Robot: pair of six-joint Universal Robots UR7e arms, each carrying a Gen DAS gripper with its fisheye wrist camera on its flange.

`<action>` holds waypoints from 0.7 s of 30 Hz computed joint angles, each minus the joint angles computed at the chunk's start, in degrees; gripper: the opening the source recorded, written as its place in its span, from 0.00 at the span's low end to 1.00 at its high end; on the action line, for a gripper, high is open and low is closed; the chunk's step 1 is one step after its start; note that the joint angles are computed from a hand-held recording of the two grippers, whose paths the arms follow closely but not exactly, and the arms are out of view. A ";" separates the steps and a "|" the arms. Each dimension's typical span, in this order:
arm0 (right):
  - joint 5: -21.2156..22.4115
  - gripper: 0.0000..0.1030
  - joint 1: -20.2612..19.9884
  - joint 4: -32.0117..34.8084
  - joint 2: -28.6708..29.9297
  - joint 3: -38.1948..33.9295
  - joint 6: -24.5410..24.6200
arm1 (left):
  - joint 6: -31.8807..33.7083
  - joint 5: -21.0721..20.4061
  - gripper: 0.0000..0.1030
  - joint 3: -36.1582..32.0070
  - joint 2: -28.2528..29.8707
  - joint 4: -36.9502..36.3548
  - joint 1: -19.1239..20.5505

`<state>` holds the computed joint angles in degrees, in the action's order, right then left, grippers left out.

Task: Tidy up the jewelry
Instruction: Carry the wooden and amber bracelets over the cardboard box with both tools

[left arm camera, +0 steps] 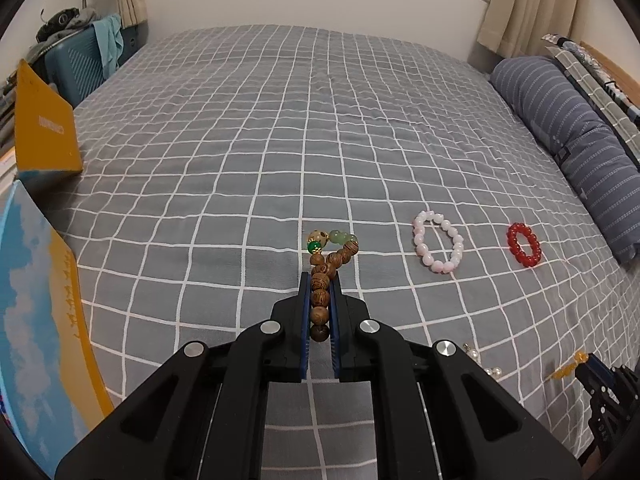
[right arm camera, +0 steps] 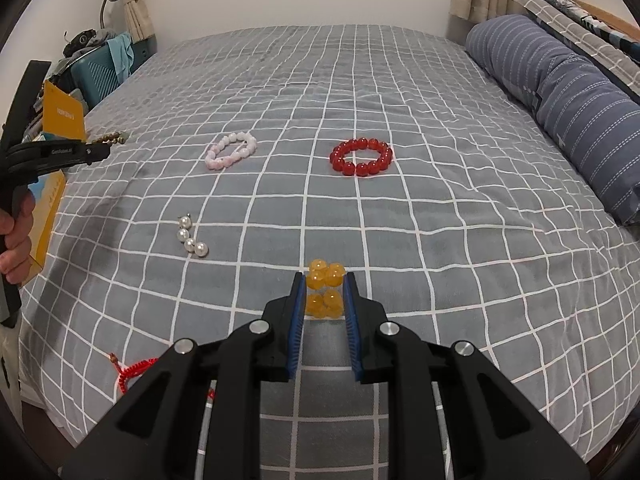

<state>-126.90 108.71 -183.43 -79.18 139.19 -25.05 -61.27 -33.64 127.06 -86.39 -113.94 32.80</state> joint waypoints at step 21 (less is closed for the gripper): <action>0.41 0.18 3.69 2.95 1.64 -5.50 2.56 | -5.88 -2.04 0.07 -1.20 -5.71 11.08 -8.23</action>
<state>-126.49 112.39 -180.48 -77.54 133.68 -22.49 -67.16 -35.68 125.86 -92.10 -102.87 24.58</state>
